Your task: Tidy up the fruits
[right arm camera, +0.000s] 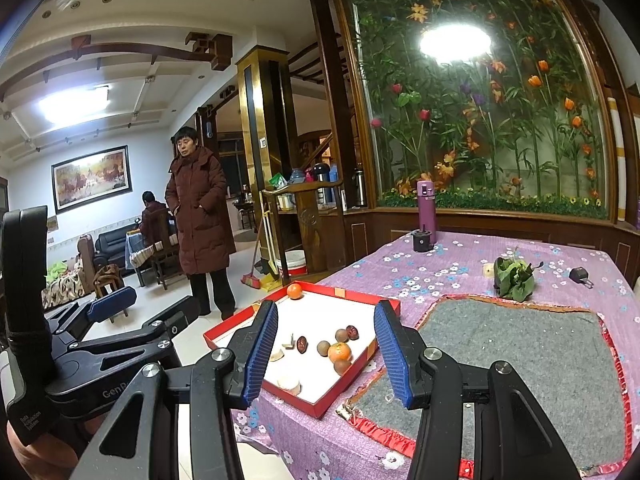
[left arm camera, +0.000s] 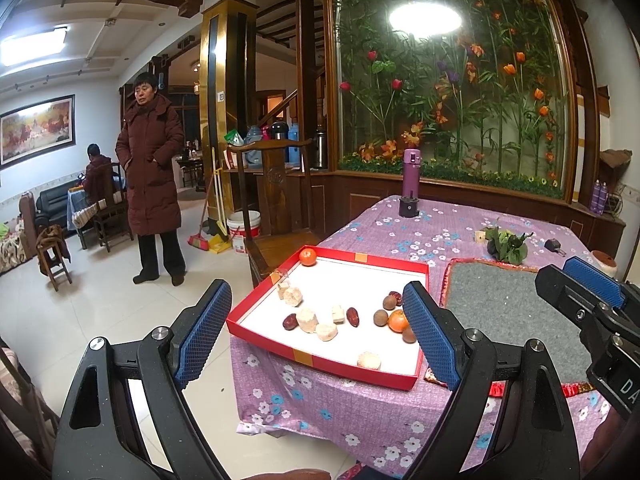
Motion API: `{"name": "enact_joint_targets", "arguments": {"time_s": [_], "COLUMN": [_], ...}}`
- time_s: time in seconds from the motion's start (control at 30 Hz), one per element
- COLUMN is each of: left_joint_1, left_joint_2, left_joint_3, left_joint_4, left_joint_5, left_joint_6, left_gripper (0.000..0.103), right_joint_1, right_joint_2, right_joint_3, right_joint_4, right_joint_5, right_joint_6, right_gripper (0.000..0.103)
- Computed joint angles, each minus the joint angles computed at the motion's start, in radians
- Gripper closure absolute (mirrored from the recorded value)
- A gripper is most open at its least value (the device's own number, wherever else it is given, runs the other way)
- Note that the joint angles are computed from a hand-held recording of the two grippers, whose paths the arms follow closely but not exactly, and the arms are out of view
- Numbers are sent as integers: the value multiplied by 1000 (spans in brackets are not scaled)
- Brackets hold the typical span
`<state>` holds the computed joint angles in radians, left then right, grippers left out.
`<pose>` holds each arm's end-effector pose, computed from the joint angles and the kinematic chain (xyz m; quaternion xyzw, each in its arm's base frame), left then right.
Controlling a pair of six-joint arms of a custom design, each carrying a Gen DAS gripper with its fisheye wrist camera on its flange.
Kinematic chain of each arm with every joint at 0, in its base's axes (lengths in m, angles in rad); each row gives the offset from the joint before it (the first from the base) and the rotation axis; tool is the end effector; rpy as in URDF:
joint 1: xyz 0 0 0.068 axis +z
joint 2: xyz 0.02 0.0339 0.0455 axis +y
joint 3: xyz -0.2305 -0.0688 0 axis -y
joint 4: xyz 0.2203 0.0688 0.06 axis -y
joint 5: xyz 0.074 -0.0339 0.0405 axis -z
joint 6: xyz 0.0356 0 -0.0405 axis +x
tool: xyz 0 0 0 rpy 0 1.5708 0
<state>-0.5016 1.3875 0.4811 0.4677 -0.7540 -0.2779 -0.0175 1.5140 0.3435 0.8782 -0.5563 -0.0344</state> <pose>0.2323 -0.0996 0.1612 -0.1086 0.8019 0.0980 0.5793 0.2481 0.0145 0.1341 -0.1703 0.7703 0.2054 0.5792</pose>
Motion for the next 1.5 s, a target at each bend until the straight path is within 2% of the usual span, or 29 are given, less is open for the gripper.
{"name": "enact_joint_targets", "arguments": {"time_s": [1.5], "left_joint_1": [-2], "left_joint_2": [-6], "left_joint_3": [-5], "left_joint_4": [-7], "left_joint_5": [-1], "left_joint_6": [-9], "left_gripper": [15], "right_joint_1": [12], "right_joint_2": [6], "right_joint_3": [13], "right_joint_4": [-30], "right_joint_5": [2], "right_joint_6": [-22], "right_gripper": [55]}}
